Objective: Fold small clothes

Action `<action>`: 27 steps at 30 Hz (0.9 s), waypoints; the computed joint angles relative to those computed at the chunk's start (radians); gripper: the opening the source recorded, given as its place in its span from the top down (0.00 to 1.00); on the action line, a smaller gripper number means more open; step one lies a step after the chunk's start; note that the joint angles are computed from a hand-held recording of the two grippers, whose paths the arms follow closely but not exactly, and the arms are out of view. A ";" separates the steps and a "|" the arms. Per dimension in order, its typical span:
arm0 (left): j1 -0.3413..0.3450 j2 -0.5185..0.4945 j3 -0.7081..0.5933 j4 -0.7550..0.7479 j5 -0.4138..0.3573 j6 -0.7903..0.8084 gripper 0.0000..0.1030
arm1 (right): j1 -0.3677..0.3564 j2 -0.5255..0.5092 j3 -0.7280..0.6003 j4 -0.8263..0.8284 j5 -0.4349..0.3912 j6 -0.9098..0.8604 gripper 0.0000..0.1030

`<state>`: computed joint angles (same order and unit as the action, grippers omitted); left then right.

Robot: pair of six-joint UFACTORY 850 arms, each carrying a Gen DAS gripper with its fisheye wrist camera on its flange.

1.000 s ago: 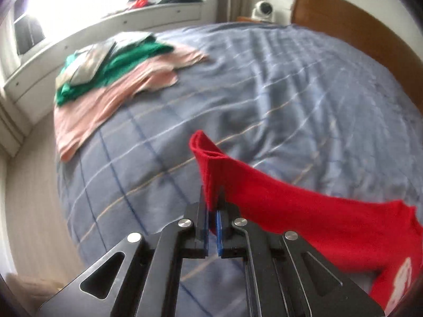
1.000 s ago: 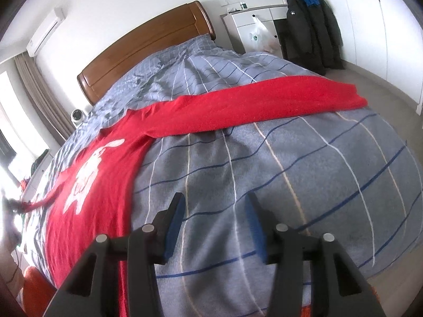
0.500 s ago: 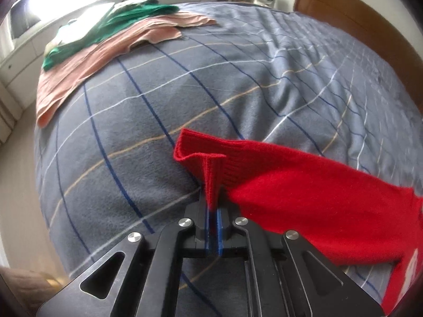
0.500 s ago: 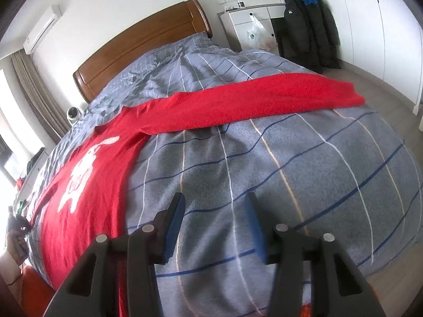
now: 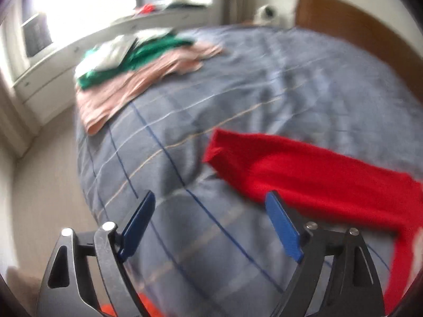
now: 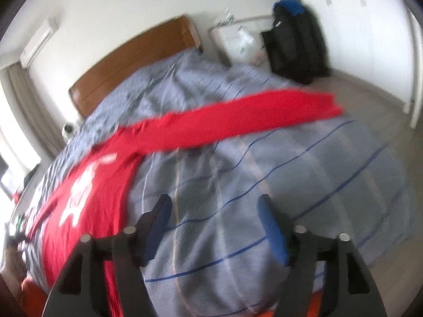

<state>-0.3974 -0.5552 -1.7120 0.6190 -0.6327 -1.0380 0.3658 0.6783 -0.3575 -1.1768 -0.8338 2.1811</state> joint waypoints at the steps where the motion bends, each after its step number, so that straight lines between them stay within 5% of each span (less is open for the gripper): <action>1: -0.009 0.049 0.058 -0.020 0.056 0.043 0.14 | 0.027 0.004 -0.002 -0.007 -0.053 0.020 0.22; 5: -0.040 0.127 0.160 -0.183 0.169 0.259 0.08 | 0.047 -0.015 -0.021 -0.019 -0.115 0.021 0.20; 11: -0.075 0.078 0.137 -0.366 0.181 0.493 0.08 | -0.063 -0.116 -0.085 -0.001 0.024 -0.098 0.20; 15: -0.076 0.017 0.090 -0.470 0.124 0.596 0.08 | -0.118 -0.185 -0.111 -0.026 0.121 -0.133 0.20; 19: -0.086 0.014 0.095 -0.444 0.119 0.589 0.02 | -0.156 -0.249 -0.096 0.005 0.204 -0.124 0.20; 27: -0.094 0.021 0.127 -0.385 0.153 0.532 0.00 | -0.153 -0.288 -0.096 -0.012 0.210 -0.111 0.14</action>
<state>-0.4919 -0.5338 -1.5849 0.2336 -0.4796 -0.5060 0.2124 0.3904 -0.4530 -1.1890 -0.6240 2.0702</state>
